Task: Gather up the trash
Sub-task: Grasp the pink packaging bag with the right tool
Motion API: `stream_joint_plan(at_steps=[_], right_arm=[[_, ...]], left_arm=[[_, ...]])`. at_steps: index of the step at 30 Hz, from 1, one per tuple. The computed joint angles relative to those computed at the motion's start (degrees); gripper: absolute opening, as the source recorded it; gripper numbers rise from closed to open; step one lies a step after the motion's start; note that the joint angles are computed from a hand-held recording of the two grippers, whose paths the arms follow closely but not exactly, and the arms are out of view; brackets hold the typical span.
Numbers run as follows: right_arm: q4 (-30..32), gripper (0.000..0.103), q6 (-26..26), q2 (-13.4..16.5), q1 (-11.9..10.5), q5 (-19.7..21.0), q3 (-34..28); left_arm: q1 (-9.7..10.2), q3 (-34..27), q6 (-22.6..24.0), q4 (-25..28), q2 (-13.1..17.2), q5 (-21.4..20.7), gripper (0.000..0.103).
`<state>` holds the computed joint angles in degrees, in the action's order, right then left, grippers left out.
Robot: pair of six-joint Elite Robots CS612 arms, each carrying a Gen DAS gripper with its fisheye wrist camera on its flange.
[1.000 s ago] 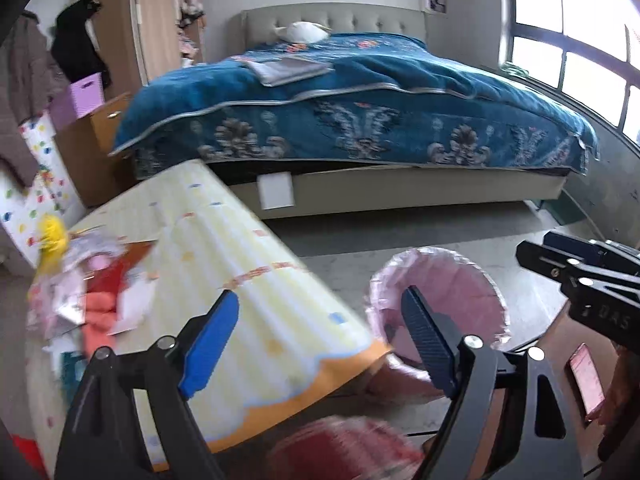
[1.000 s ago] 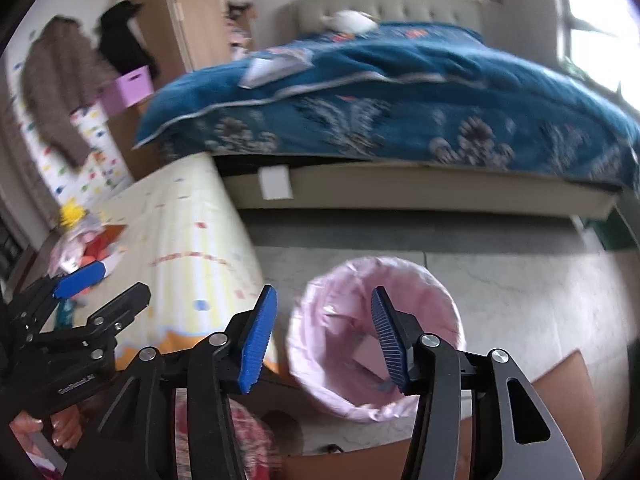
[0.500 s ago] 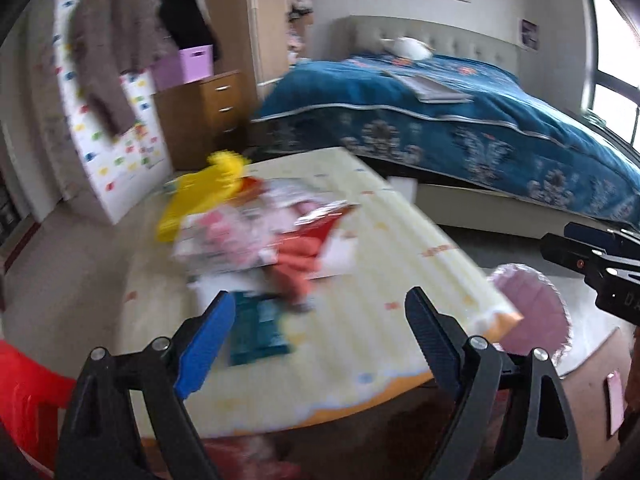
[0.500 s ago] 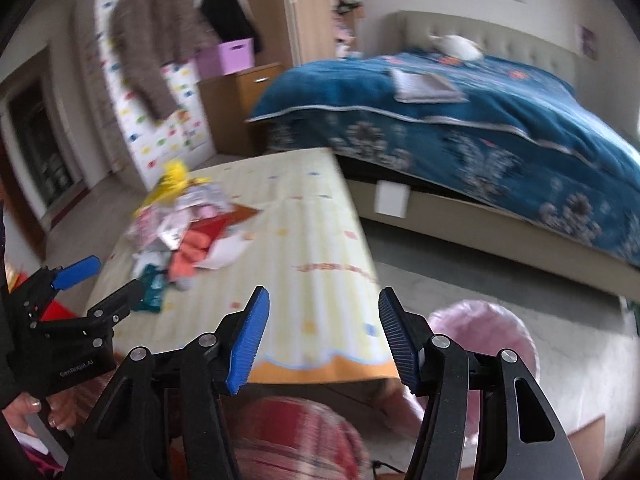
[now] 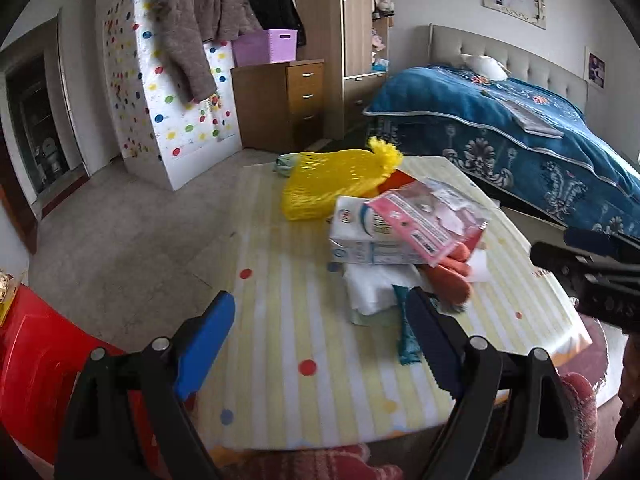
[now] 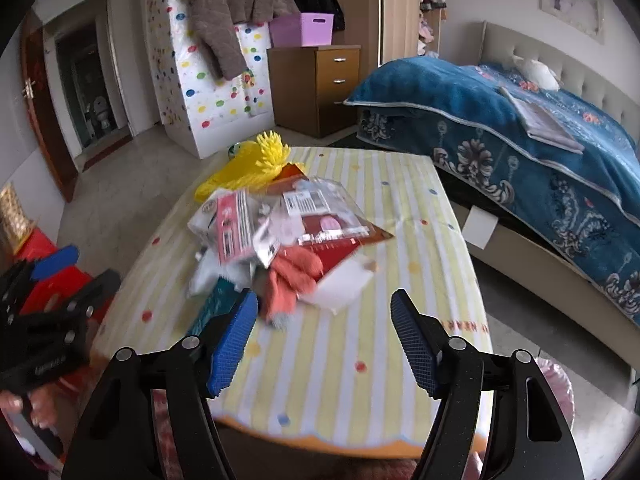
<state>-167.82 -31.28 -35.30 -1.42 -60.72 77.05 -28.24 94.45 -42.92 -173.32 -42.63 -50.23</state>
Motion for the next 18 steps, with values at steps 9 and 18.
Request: stream_joint_plan(at_steps=[9, 18], right_arm=[[1.90, 0.077, 3.52, 4.31, 2.79, -4.30, -7.64], [8.07, 0.070, -0.43, 5.80, 3.27, -7.35, -9.55]], left_arm=[[1.26, -1.77, 0.99, 0.65, 1.14, -1.63, 0.085], [1.82, -2.37, 1.41, 1.15, 1.83, -3.23, 0.085]])
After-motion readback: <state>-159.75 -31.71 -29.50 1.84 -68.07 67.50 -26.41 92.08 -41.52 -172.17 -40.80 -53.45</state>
